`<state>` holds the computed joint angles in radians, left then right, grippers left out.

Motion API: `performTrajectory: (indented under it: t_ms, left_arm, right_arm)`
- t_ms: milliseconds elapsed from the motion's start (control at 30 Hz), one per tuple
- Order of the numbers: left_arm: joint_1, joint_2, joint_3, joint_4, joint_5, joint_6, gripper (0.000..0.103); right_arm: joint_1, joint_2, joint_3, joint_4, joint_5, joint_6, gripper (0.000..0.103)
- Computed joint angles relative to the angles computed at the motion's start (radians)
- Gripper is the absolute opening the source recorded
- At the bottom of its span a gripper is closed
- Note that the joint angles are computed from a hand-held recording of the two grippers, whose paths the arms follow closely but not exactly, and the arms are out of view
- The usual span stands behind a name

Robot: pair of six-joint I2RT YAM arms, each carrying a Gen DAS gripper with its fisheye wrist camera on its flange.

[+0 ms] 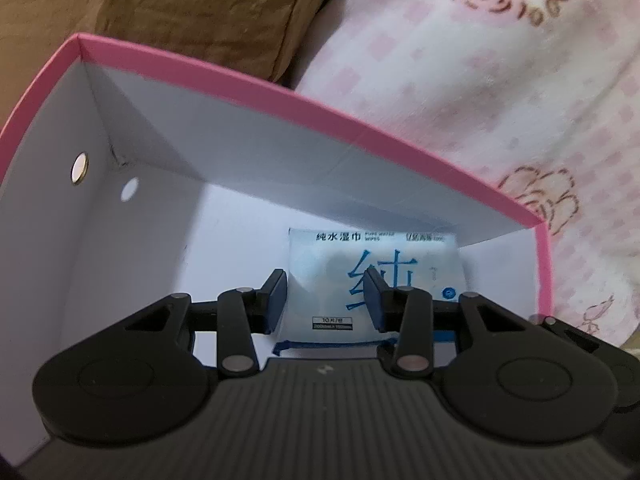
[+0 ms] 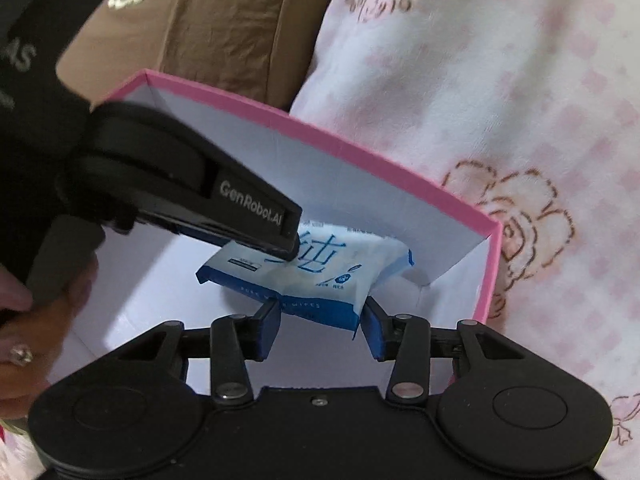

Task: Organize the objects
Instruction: 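Lower the pack into the pink box and open the left tool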

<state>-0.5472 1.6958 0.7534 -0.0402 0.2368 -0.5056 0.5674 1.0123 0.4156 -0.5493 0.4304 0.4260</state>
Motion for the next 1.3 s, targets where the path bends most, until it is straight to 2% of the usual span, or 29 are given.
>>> performTrajectory:
  t_ms: [100, 167, 233, 333, 467, 567, 633, 667, 767, 933, 1033, 1133, 1233, 1300]
  left_arm:
    - [-0.024, -0.008, -0.007, -0.007, -0.027, -0.002, 0.04]
    - [-0.045, -0.011, -0.012, -0.002, -0.058, -0.002, 0.04]
    - [-0.057, 0.004, 0.001, -0.018, -0.065, -0.014, 0.034]
    - [-0.076, 0.03, 0.037, -0.073, -0.101, -0.046, 0.032]
    - [-0.082, 0.031, 0.047, -0.093, -0.129, -0.082, 0.026]
    - [-0.08, 0.04, 0.029, -0.064, -0.112, -0.103, 0.025]
    - [-0.082, 0.033, 0.017, -0.047, -0.098, -0.125, 0.024]
    - [-0.088, 0.032, 0.017, -0.045, -0.099, -0.132, 0.023]
    - [-0.118, 0.036, 0.024, -0.042, -0.107, -0.143, 0.023]
    - [-0.132, 0.028, 0.011, 0.005, -0.081, -0.205, 0.023]
    - [-0.127, -0.009, -0.009, 0.012, -0.072, -0.208, 0.023]
    - [-0.143, -0.082, -0.032, -0.024, -0.089, -0.166, 0.023]
    - [-0.179, -0.181, -0.052, -0.099, -0.109, -0.1, 0.025]
    - [-0.171, -0.241, -0.061, -0.147, -0.087, -0.039, 0.03]
  right_arm:
    - [0.073, 0.07, -0.009, 0.025, 0.078, 0.039, 0.046]
    - [0.09, 0.085, -0.017, 0.039, 0.089, 0.066, 0.046]
    - [0.109, 0.103, -0.018, 0.042, 0.106, 0.084, 0.044]
    - [0.13, 0.105, -0.012, 0.018, 0.103, 0.081, 0.045]
    - [0.118, -0.03, -0.031, -0.051, 0.038, 0.016, 0.04]
    - [0.166, -0.13, -0.029, -0.126, 0.032, 0.033, 0.04]
    - [0.166, -0.156, -0.031, -0.143, -0.006, 0.015, 0.033]
    - [0.162, -0.159, -0.036, -0.142, -0.02, 0.012, 0.025]
    - [0.176, -0.125, -0.059, -0.111, -0.028, 0.007, 0.018]
    - [0.213, 0.104, -0.017, 0.019, 0.046, 0.027, 0.012]
    - [0.228, 0.166, -0.003, 0.04, 0.122, 0.095, 0.008]
    - [0.243, 0.089, -0.014, 0.035, 0.099, 0.168, 0.01]
    - [0.311, -0.037, -0.012, -0.054, 0.108, 0.293, 0.016]
    - [0.401, -0.082, 0.015, -0.164, 0.16, 0.437, 0.028]
